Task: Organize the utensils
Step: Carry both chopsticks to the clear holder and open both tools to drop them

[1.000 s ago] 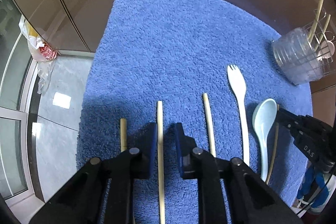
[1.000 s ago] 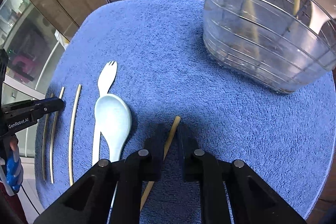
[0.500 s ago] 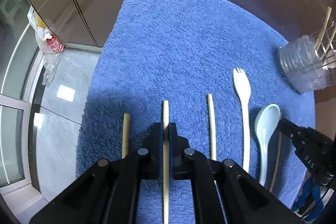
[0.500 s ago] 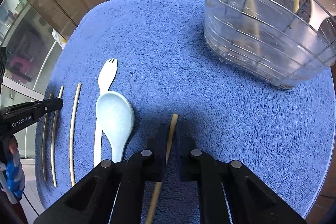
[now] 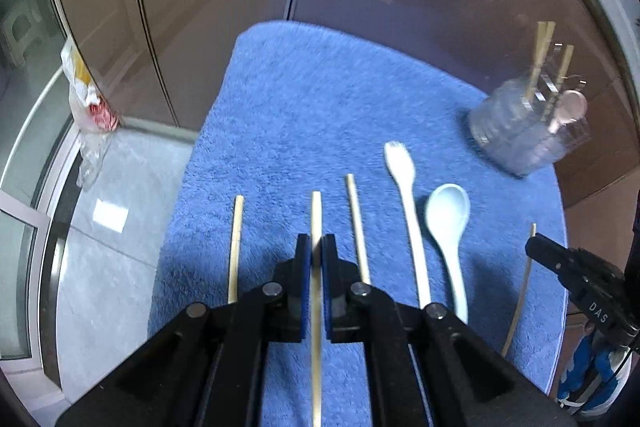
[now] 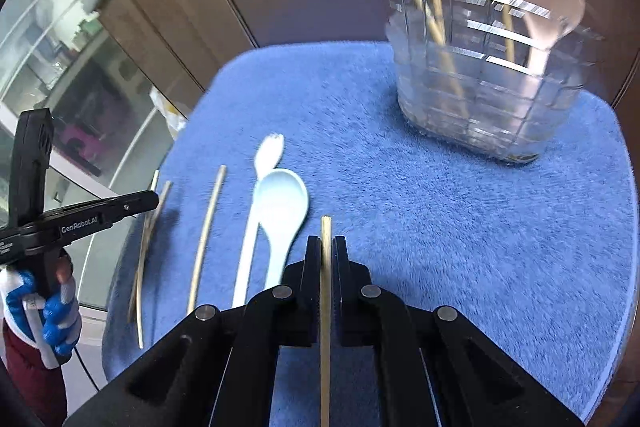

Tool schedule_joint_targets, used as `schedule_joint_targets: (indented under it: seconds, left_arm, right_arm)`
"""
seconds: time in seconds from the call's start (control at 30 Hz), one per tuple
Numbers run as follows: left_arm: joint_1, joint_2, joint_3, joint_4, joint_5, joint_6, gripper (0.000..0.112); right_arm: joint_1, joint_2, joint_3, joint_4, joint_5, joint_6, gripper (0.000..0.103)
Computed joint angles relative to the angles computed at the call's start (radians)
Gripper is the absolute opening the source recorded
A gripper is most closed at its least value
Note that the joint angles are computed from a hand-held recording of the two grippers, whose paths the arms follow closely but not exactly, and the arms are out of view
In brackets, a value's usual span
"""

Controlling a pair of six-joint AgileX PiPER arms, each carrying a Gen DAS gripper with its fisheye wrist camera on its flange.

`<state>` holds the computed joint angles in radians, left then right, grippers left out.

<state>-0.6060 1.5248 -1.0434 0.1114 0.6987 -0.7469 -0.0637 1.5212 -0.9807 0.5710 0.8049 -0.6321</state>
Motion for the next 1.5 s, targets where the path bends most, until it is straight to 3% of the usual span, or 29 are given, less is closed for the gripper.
schedule_joint_targets:
  seconds: [0.17,0.33,0.4,0.53,0.7,1.0,1.3,1.37,1.5]
  left_arm:
    - [-0.084,-0.114,0.068,0.103,-0.020,-0.146,0.005]
    - [-0.204,-0.252,0.143,0.310,-0.028,-0.382,0.005]
    - [-0.252,-0.291,0.149,0.378,-0.008,-0.463,0.005]
    - [-0.371,-0.338,0.117,0.533,0.055,-0.616,0.005]
    - [-0.464,-0.299,0.007,0.672,0.132,-0.692,0.005]
    - [-0.429,-0.140,-0.226,0.711,0.063,-0.657,0.005]
    - [-0.319,0.109,-0.600,0.830,-0.061,-0.729,0.005]
    - [-0.292,0.180,-0.693,0.830,-0.087,-0.740,0.005]
    - [-0.270,0.354,-0.892,0.870,-0.067,-0.755,0.005]
  right_arm:
    - [-0.112,-0.146,0.095,0.109,0.041,-0.154,0.005]
    - [-0.251,-0.286,0.163,0.200,0.112,-0.278,0.005]
    - [-0.249,-0.325,0.189,0.222,0.106,-0.274,0.005]
    - [-0.357,-0.407,0.197,0.253,0.195,-0.328,0.005]
    - [-0.439,-0.431,0.142,0.296,0.259,-0.364,0.005]
    - [-0.558,-0.375,-0.031,0.391,0.371,-0.394,0.005]
    - [-0.485,-0.220,-0.327,0.469,0.256,-0.320,0.005]
    - [-0.440,-0.185,-0.373,0.464,0.179,-0.312,0.005]
    - [-0.383,-0.113,-0.429,0.477,0.065,-0.335,0.005]
